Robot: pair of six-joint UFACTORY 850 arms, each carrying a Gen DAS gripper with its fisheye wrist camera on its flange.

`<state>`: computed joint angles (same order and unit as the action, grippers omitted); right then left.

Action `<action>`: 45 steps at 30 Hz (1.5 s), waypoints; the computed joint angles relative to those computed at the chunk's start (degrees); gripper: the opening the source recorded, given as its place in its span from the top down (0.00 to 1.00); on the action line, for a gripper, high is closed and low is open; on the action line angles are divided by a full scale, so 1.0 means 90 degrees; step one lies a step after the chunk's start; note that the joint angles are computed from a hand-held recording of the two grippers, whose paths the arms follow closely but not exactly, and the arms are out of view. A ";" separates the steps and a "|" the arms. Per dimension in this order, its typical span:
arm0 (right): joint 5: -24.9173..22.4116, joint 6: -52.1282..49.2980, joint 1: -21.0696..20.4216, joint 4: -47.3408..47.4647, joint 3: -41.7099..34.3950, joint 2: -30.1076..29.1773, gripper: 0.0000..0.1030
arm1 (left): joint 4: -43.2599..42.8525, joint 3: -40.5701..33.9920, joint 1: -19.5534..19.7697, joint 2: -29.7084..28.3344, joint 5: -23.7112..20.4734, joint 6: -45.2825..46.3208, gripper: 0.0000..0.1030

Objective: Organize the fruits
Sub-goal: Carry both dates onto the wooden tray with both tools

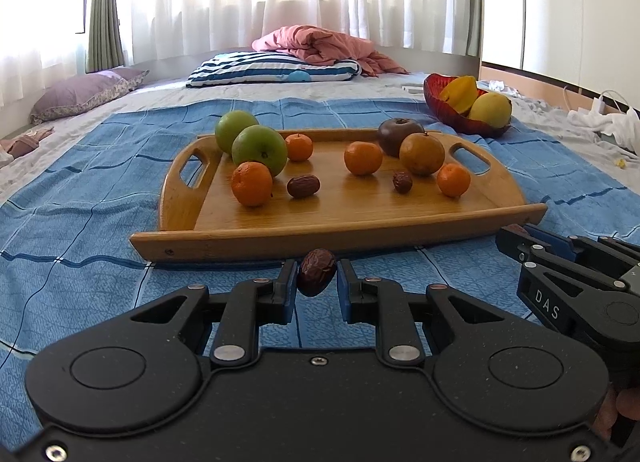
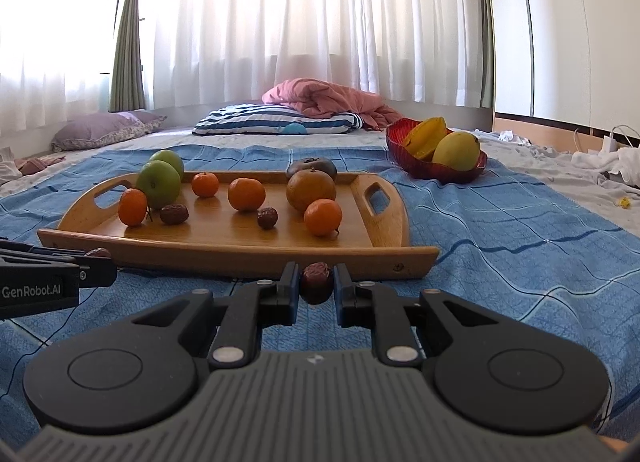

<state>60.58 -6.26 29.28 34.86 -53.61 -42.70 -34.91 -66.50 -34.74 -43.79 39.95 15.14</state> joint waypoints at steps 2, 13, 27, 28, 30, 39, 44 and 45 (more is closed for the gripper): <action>-0.0012 -0.0017 0.0002 -0.0011 -0.0006 0.0001 0.79 | 0.0015 0.0007 0.0009 0.0003 0.0005 -0.0011 0.80; -0.0081 -0.0014 -0.0014 -0.0147 -0.0045 -0.0003 0.79 | 0.0023 0.0025 0.0017 0.0018 0.0004 -0.0045 0.80; -0.0207 -0.0015 -0.0055 -0.0335 -0.0103 0.0005 0.78 | 0.0065 -0.0002 0.0066 0.0023 -0.0022 -0.0101 0.80; -0.0219 -0.0027 -0.0057 -0.0355 -0.0112 0.0006 0.78 | 0.0069 -0.0007 0.0070 0.0024 -0.0025 -0.0101 0.80; -0.0233 -0.0038 -0.0065 -0.0405 -0.0120 0.0012 0.78 | 0.0069 -0.0017 0.0073 0.0021 -0.0025 -0.0103 0.80; -0.0371 0.0054 -0.0109 -0.0564 -0.0196 0.0043 0.78 | 0.0051 -0.0212 0.0140 -0.0035 -0.0102 -0.0104 0.80; -0.0427 0.0079 -0.0148 -0.0659 -0.0272 0.0036 0.78 | 0.0128 -0.0332 0.0181 -0.0076 -0.0148 -0.0141 0.80; -0.0433 0.0096 -0.0156 -0.0679 -0.0287 0.0036 0.78 | 0.0134 -0.0362 0.0186 -0.0086 -0.0164 -0.0145 0.80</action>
